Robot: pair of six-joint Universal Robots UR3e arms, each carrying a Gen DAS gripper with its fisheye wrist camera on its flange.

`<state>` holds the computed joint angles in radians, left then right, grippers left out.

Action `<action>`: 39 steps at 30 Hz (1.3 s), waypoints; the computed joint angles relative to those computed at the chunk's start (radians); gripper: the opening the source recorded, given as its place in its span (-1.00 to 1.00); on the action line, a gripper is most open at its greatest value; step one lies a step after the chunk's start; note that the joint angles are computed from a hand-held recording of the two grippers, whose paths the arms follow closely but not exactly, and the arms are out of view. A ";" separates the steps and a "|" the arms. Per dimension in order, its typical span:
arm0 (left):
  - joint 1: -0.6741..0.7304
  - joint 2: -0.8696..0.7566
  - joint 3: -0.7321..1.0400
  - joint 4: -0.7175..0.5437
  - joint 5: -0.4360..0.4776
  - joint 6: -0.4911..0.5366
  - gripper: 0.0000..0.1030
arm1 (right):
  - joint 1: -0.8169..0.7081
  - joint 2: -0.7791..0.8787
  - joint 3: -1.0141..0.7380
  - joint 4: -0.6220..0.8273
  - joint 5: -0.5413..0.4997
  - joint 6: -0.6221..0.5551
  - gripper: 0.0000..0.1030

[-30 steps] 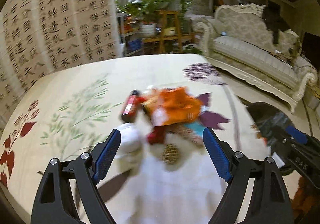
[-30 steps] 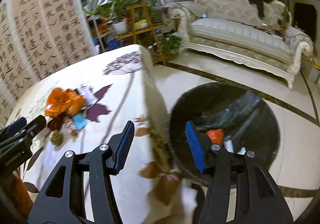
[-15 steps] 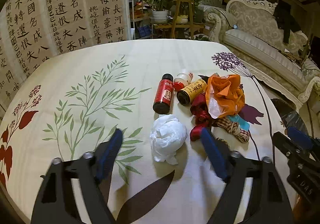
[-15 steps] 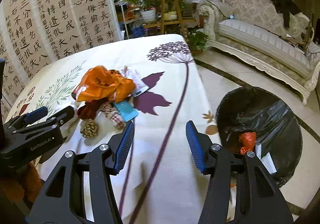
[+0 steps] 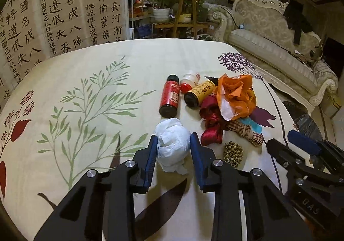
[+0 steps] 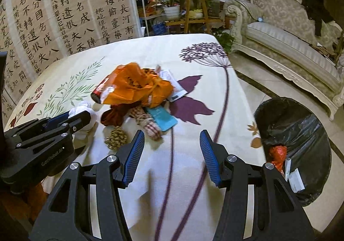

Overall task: Collect trash
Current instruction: 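Grasp the white tissue with the left gripper while the right gripper grasps the rope ball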

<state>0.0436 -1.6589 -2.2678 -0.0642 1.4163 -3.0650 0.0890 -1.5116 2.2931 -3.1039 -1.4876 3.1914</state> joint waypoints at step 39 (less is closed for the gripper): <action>0.060 0.076 -0.088 0.044 0.019 0.034 -0.46 | 0.075 0.005 -0.017 0.021 -0.023 -0.024 -0.65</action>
